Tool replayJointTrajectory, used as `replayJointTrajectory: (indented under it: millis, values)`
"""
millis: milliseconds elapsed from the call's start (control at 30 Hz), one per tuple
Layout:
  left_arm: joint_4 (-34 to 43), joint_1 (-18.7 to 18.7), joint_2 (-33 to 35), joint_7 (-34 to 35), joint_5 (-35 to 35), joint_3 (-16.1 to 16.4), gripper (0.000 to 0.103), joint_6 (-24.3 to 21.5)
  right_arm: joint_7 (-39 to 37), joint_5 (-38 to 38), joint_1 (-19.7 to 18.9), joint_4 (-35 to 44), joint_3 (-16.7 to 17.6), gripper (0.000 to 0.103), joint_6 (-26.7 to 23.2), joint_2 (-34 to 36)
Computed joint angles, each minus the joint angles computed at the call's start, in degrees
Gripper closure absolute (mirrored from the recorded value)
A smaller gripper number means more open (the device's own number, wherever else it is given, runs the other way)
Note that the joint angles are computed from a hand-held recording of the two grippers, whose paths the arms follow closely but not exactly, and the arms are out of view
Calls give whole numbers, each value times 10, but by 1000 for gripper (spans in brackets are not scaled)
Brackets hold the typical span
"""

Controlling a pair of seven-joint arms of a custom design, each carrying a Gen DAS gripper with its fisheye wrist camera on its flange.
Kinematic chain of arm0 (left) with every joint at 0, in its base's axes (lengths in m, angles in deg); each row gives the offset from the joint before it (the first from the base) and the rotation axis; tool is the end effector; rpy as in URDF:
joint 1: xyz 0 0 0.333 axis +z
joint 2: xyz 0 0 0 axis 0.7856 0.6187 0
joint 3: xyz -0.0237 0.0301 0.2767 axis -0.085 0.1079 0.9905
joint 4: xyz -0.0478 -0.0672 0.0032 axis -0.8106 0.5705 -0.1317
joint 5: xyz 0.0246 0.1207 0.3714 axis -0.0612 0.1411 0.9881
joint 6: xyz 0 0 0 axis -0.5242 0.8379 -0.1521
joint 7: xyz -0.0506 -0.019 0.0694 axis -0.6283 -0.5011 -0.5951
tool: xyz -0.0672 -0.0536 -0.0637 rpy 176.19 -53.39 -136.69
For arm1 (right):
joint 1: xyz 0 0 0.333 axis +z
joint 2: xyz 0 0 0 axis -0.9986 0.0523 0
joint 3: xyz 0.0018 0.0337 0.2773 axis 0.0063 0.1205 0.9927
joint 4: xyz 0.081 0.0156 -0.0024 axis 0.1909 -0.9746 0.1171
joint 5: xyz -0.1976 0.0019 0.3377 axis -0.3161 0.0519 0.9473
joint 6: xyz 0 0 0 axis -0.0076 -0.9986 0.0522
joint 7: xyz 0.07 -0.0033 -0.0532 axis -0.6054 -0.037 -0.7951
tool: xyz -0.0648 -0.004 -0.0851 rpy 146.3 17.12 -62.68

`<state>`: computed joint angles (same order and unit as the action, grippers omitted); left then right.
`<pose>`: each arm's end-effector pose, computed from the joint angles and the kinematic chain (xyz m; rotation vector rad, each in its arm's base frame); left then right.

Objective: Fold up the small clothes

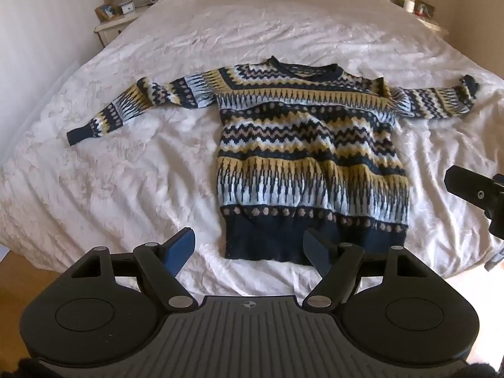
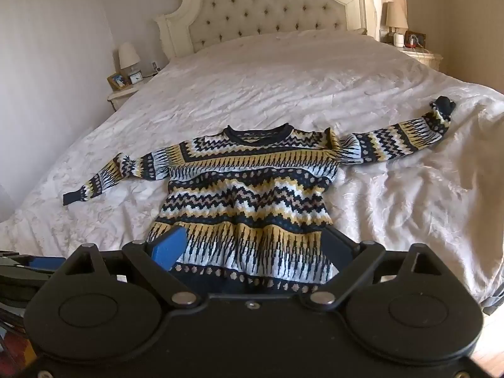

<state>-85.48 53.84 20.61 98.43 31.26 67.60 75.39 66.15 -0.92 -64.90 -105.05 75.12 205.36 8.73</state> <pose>0.6607 -0.0321 0.5853 -1.8587 1.9018 -0.4595 0.6358 0.2535 0.5774 -1.6250 1.6981 -0.5589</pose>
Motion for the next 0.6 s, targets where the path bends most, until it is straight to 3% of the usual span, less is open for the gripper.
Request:
replayJointTrajectory:
  millis: [400,600]
  values:
    - [45,-1,26,-2,3,0,28,-44,-21,24,2,30,0,10,-2,26]
    - [58,-1,44,-14,4,1,28,-33,-27,34,2,44,-1,10,-8,38]
